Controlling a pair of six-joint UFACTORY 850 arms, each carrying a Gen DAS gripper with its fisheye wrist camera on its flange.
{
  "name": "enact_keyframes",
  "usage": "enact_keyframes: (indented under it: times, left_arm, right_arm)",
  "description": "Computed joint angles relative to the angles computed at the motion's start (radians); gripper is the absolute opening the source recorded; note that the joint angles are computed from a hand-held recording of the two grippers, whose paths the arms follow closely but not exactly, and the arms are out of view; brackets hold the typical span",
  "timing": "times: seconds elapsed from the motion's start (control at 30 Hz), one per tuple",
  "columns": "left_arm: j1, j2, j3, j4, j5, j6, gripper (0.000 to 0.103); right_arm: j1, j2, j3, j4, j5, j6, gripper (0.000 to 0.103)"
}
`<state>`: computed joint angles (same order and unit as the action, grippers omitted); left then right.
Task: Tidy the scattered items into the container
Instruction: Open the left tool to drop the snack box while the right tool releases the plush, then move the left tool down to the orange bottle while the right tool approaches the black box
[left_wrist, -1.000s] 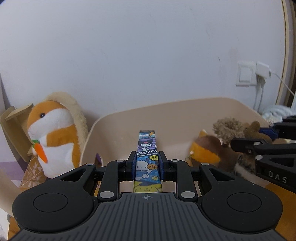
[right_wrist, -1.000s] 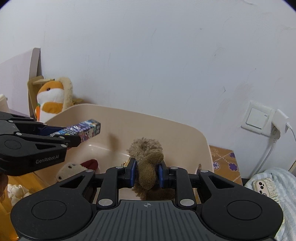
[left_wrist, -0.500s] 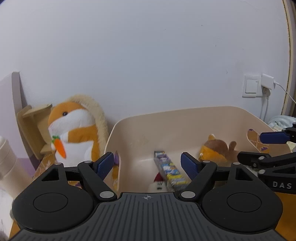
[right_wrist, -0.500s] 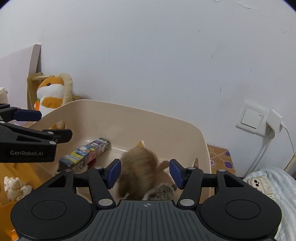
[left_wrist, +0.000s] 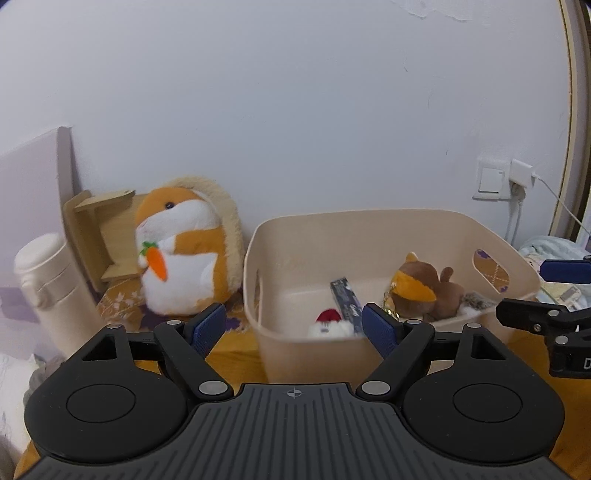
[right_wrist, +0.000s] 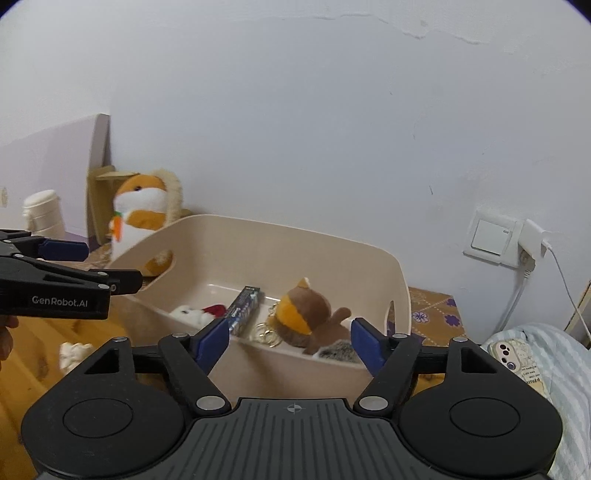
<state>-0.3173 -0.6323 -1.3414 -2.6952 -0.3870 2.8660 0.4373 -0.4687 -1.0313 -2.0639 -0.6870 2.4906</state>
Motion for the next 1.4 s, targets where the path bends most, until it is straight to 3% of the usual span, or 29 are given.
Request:
enact_keyframes:
  times: [0.13, 0.27, 0.53, 1.17, 1.4]
  left_arm:
    - [0.008, 0.042, 0.085, -0.029, -0.034, 0.077, 0.082]
    - [0.019, 0.071, 0.165, -0.060, -0.072, 0.183, 0.082]
    - [0.047, 0.079, 0.244, -0.031, -0.091, 0.273, 0.082]
    - [0.066, 0.062, 0.299, 0.223, -0.144, 0.153, 0.083]
    - [0.062, 0.031, 0.258, 0.272, -0.105, 0.013, 0.083]
  right_arm:
    - [0.029, 0.030, 0.051, -0.018, -0.020, 0.042, 0.079]
    - [0.053, 0.044, 0.095, -0.024, -0.044, 0.075, 0.088]
    - [0.055, 0.039, 0.140, -0.017, -0.022, 0.129, 0.088]
    - [0.041, -0.001, 0.183, -0.045, 0.032, 0.244, 0.090]
    - [0.021, -0.014, 0.181, -0.078, 0.051, 0.262, 0.090]
